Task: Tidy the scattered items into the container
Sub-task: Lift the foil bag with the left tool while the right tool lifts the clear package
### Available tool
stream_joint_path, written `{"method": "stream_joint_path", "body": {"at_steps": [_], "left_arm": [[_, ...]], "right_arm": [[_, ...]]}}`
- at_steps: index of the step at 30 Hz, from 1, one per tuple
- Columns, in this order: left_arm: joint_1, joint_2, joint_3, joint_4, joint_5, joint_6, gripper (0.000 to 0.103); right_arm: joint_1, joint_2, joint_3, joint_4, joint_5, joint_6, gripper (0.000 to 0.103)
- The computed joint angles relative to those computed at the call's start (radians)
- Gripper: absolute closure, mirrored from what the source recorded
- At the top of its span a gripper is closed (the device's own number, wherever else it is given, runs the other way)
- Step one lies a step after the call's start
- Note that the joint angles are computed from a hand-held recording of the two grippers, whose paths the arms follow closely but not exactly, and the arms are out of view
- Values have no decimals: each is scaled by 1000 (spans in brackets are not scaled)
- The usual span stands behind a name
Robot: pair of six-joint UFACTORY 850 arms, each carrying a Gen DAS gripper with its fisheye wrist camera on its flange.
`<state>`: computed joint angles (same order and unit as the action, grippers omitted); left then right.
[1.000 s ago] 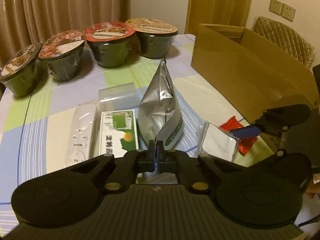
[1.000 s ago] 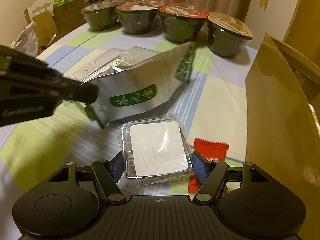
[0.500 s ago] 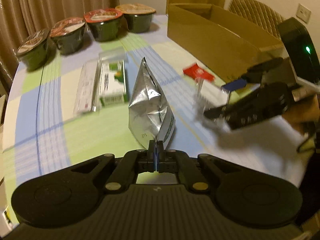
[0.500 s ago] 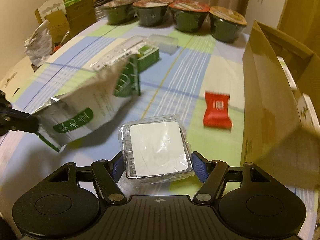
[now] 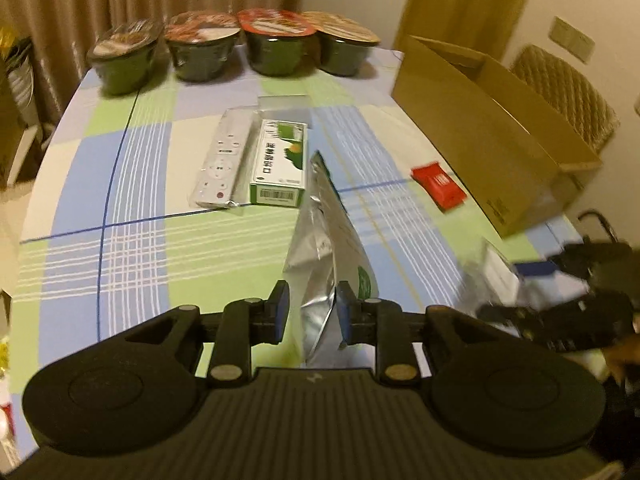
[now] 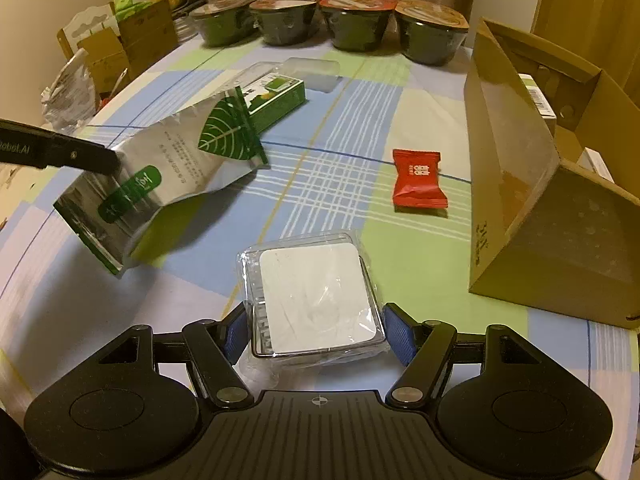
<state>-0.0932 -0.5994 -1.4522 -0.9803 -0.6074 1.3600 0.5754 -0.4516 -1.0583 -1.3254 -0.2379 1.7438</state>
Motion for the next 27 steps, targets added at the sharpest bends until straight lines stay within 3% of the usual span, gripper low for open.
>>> {"method": "stream_joint_path", "body": {"at_steps": [10, 15, 21, 23, 25, 27], "left_arm": [[-28, -5, -3, 5, -49, 40, 82], [-57, 17, 28, 39, -152, 55, 82], [-65, 80, 93, 5, -140, 111, 79], [-65, 92, 106, 3, -98, 102, 71], [-66, 94, 111, 9, -45, 62, 38], [-69, 91, 112, 14, 6, 12, 28]], "right_arm": [[-16, 5, 25, -81, 10, 120, 32], [-16, 20, 39, -92, -1, 140, 32], [-19, 39, 66, -122, -21, 185, 32], [-20, 44, 75, -152, -24, 223, 32], [-21, 48, 84, -179, -28, 260, 32], [-22, 50, 90, -188, -29, 276, 32]]}}
